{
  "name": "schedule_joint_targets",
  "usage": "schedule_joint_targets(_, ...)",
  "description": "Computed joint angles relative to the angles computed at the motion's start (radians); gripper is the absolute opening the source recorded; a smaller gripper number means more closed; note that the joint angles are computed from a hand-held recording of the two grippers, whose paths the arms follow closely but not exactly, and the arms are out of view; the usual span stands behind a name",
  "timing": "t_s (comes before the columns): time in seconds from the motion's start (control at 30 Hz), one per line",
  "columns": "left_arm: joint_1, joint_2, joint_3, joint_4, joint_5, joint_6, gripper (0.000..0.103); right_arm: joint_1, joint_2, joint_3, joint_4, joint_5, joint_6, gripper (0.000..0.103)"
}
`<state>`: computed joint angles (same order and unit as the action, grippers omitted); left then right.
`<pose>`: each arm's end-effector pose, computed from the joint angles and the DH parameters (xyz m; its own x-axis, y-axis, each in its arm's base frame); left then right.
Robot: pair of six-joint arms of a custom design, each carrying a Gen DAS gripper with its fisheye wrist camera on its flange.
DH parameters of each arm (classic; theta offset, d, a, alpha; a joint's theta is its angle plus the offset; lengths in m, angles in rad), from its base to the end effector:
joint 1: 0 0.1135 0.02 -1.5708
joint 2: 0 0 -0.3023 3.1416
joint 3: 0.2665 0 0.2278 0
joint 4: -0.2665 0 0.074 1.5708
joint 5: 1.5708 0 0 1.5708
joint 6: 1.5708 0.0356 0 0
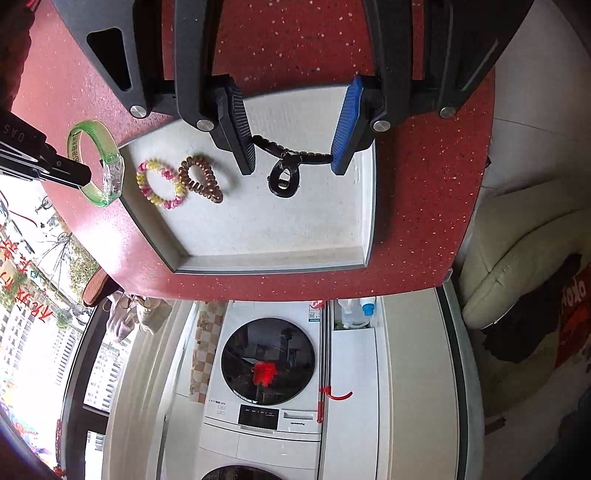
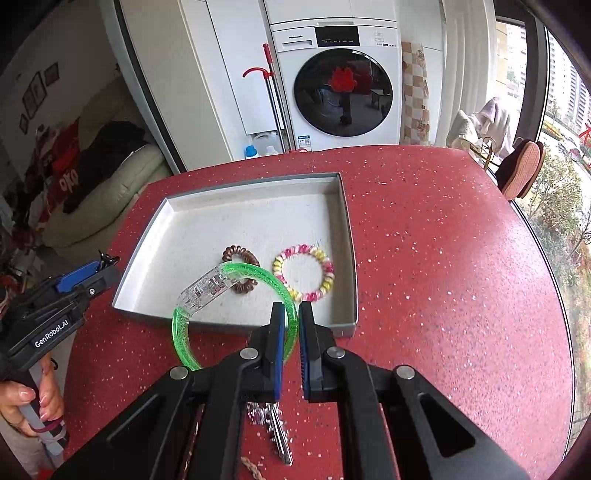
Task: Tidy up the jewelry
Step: 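Lower the claw clip into the tray with the left tool while the right tool releases the bangle there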
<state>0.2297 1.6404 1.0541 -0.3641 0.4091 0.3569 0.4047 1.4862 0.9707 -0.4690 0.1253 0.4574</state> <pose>0.3141 0.0589 0.2567 -0.7367 0.1569 -0.6578 0.2921 0.9511 -0.1002 0.2552 0.1045 0.2675 -0.8314 0.1205 -0.5424 0.0447 0.9875 0.1509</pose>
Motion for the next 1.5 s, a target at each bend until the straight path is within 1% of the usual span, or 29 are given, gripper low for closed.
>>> schedule_joint_targets(0.1,-0.051,0.079,0.055,0.031,-0.048,-0.047,0.061,-0.04,0.096,0.072,0.022,-0.011,-0.028,0.008)
schedule_joint_targets(0.23,-0.1,0.172,0.106,0.064,-0.11,-0.076,0.061,-0.094,0.215,0.151,0.052,-0.04,-0.03,0.008)
schedule_joint_targets(0.33,-0.115,0.231,0.142,0.063,-0.127,-0.098,0.061,-0.117,0.293,0.201,0.068,-0.04,-0.034,0.008)
schedule_joint_targets(0.5,-0.141,0.293,0.167,0.094,-0.171,-0.119,0.061,-0.134,0.413,0.276,0.085,-0.028,-0.033,0.008)
schedule_joint_targets(0.6,-0.155,0.328,0.186,0.095,-0.193,-0.124,0.061,-0.134,0.467,0.31,0.095,-0.012,-0.034,0.008)
schedule_joint_targets(0.7,-0.168,0.341,0.177,0.118,-0.222,-0.126,0.061,-0.129,0.508,0.335,0.098,0.012,-0.038,0.008)
schedule_joint_targets(0.8,-0.178,0.35,0.173,0.123,-0.243,-0.116,0.061,-0.121,0.528,0.332,0.113,0.024,-0.035,0.008)
schedule_joint_targets(0.93,-0.192,0.34,0.149,0.163,-0.278,-0.101,0.061,-0.111,0.538,0.335,0.112,0.04,-0.044,0.01)
schedule_joint_targets(1.0,-0.198,0.333,0.14,0.171,-0.293,-0.098,0.061,-0.114,0.542,0.34,0.104,0.02,-0.046,0.015)
schedule_joint_targets(1.03,-0.197,0.333,0.141,0.169,-0.293,-0.098,0.061,-0.12,0.539,0.336,0.107,0.003,-0.044,0.023)
schedule_joint_targets(1.07,-0.195,0.332,0.142,0.164,-0.29,-0.098,0.061,-0.121,0.533,0.328,0.113,-0.007,-0.038,0.034)
schedule_joint_targets(1.13,-0.187,0.329,0.142,0.159,-0.279,-0.104,0.062,-0.122,0.503,0.295,0.147,-0.014,-0.031,0.045)
schedule_joint_targets(1.2,-0.181,0.323,0.14,0.162,-0.274,-0.116,0.083,-0.122,0.468,0.265,0.17,-0.014,-0.028,0.046)
schedule_joint_targets(1.23,-0.178,0.312,0.129,0.177,-0.27,-0.127,0.098,-0.123,0.449,0.251,0.177,-0.019,-0.026,0.047)
schedule_joint_targets(1.27,-0.172,0.298,0.112,0.2,-0.262,-0.13,0.098,-0.124,0.431,0.24,0.183,-0.024,-0.023,0.048)
schedule_joint_targets(1.37,-0.175,0.281,0.109,0.193,-0.26,-0.122,0.098,-0.122,0.371,0.193,0.205,-0.028,-0.015,0.052)
schedule_joint_targets(1.5,-0.164,0.243,0.082,0.202,-0.241,-0.125,0.098,-0.119,0.294,0.129,0.219,-0.041,0.002,0.054)
